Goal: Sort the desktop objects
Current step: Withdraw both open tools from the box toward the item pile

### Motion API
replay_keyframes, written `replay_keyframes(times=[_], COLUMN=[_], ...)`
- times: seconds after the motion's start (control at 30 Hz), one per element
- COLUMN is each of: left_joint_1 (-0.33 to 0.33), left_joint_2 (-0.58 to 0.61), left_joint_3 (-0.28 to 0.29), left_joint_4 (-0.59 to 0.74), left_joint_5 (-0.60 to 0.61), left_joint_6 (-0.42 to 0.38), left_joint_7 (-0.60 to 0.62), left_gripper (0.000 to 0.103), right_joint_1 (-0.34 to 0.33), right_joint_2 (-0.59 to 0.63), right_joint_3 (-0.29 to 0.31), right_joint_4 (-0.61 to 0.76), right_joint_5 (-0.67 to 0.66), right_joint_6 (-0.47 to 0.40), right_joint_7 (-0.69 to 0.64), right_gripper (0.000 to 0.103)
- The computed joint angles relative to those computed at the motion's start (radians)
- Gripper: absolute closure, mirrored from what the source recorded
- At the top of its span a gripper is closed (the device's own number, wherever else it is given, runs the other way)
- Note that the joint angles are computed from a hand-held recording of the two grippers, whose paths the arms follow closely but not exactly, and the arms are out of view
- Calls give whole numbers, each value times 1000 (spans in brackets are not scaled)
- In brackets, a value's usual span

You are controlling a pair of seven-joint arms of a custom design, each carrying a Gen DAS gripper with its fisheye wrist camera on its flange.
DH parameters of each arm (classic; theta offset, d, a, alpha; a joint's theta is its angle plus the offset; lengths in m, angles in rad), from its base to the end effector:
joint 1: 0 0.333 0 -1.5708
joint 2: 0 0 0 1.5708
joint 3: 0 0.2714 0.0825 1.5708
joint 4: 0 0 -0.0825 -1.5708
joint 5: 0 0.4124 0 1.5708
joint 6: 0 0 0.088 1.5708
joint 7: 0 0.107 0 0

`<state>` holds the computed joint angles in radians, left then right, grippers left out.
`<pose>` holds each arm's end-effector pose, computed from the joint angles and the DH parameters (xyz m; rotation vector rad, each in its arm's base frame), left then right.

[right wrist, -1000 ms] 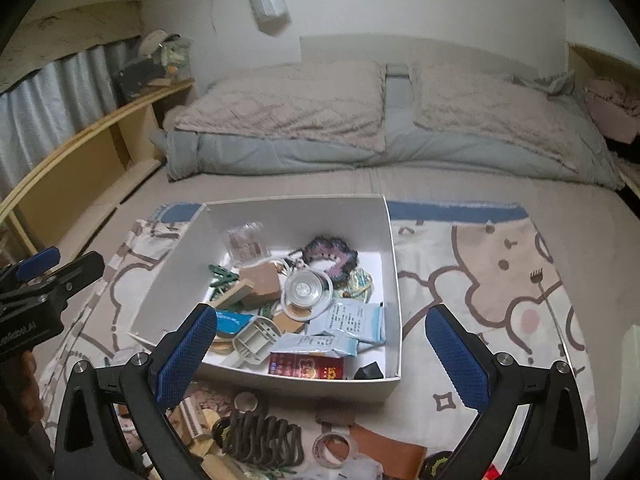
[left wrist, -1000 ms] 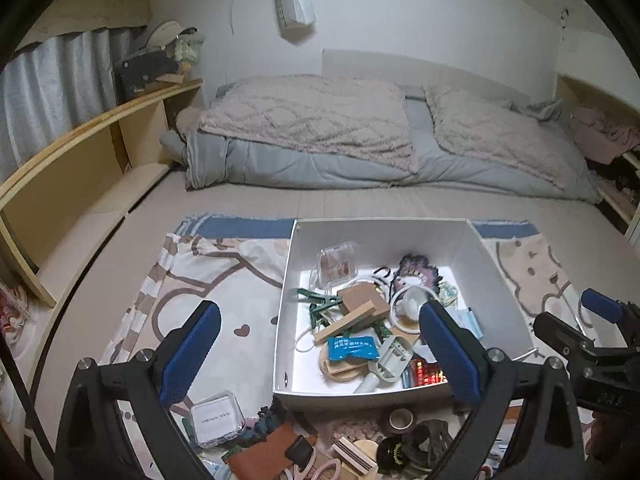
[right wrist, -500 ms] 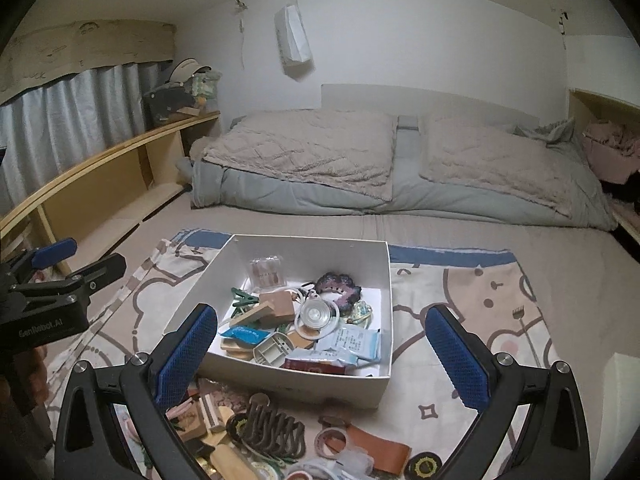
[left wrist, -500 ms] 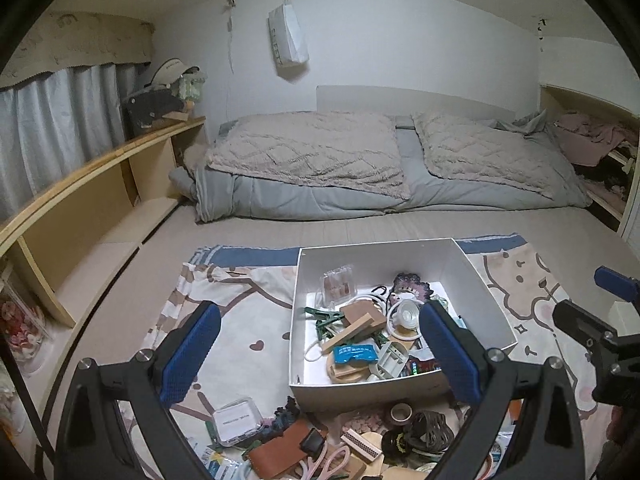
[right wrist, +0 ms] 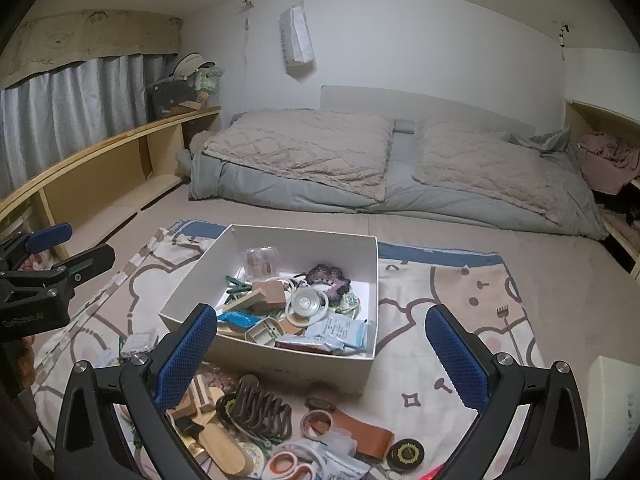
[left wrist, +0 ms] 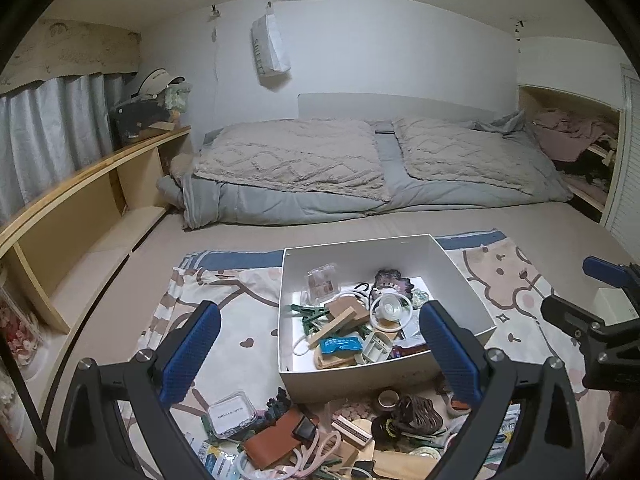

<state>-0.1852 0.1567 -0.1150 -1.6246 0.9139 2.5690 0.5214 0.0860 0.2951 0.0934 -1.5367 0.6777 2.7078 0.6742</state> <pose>0.6481 -0.2085 0.5644 -1.6863 1.4182 -0.7753 0.7077 0.0977 0.5338 -1.9420 1.0651 -0.6371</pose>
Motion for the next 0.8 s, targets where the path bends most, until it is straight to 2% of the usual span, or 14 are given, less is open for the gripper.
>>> replay_keyframes(times=[0.23, 0.33, 0.43, 0.73, 0.8], left_joint_1=[3, 5, 14, 46, 56], left_joint_2=[-47, -67, -73, -125, -133], left_joint_3=[-5, -13, -21, -30, -30], left_joint_4=[-57, -84, -96, -193, -213], left_joint_5=[54, 90, 74, 25, 4], left_joint_6=[7, -16, -26, -40, -36], left_joint_7=[-32, -51, -25, 14, 31], left_gripper=[0, 0, 0, 0, 0], right_joint_1=[-3, -7, -7, 11, 13], right_joint_2=[-38, -50, -49, -50, -41], right_joint_3=[-7, -14, -21, -37, -43], right_joint_4=[-46, -55, -48, -85, -81], right_joint_5=[3, 9, 7, -71, -99], right_joint_6=[-19, -60, -105, -136, -167], right_joint_7=[-16, -9, 9, 3, 20], right_gripper=[0, 0, 0, 0, 0])
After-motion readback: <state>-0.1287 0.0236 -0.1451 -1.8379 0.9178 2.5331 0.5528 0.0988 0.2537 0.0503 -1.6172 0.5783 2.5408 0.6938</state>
